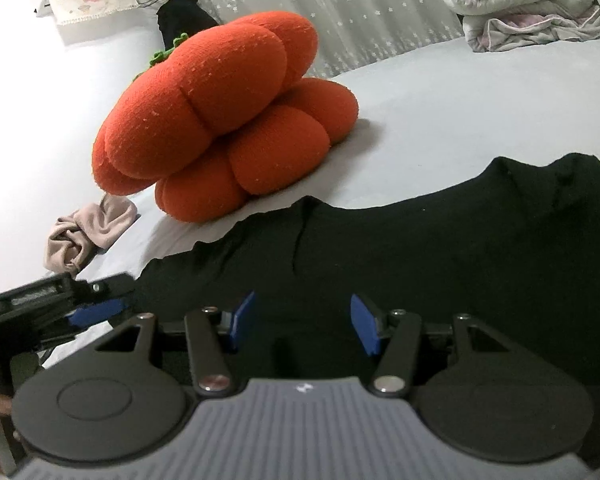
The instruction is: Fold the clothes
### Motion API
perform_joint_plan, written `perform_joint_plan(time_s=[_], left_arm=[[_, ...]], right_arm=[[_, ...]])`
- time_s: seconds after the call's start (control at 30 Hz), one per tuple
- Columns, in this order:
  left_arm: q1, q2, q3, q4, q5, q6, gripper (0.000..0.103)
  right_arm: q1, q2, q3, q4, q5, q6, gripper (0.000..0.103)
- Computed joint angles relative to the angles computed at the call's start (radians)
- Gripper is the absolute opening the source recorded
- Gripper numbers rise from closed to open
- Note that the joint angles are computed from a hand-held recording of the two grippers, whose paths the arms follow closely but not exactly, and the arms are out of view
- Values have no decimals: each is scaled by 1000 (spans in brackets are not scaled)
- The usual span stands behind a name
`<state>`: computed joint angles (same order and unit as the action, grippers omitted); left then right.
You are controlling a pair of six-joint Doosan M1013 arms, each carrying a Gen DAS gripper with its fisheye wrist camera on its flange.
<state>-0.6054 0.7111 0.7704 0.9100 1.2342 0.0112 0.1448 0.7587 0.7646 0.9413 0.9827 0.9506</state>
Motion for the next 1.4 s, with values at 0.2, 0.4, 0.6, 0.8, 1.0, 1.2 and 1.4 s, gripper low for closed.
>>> perform_joint_plan(time_s=[0.2,0.4,0.6,0.8,1.0,1.2,1.4], left_arm=[[6,36,-57,-14,122,-3,62],[24,-31,86,-3,-97,-165,13],[27,-68,148,16,-276,-179,2],[23,-64,128,20,-488,15,3],[46,-42,105,-354,-670,456,3],[50,14,13,-619,-592,768,3],[59,-12,71,-663,-647,766,5]], right_arm=[[-2,0,1,5,2,-1,57],[-2,1,0,14,9,-7,57],[-3,0,1,29,10,-14,57],[-5,2,0,36,10,-5,57],[-13,10,-13,63,25,24,57],[-20,27,-35,97,70,71,57],[-17,16,-50,97,112,37,57]])
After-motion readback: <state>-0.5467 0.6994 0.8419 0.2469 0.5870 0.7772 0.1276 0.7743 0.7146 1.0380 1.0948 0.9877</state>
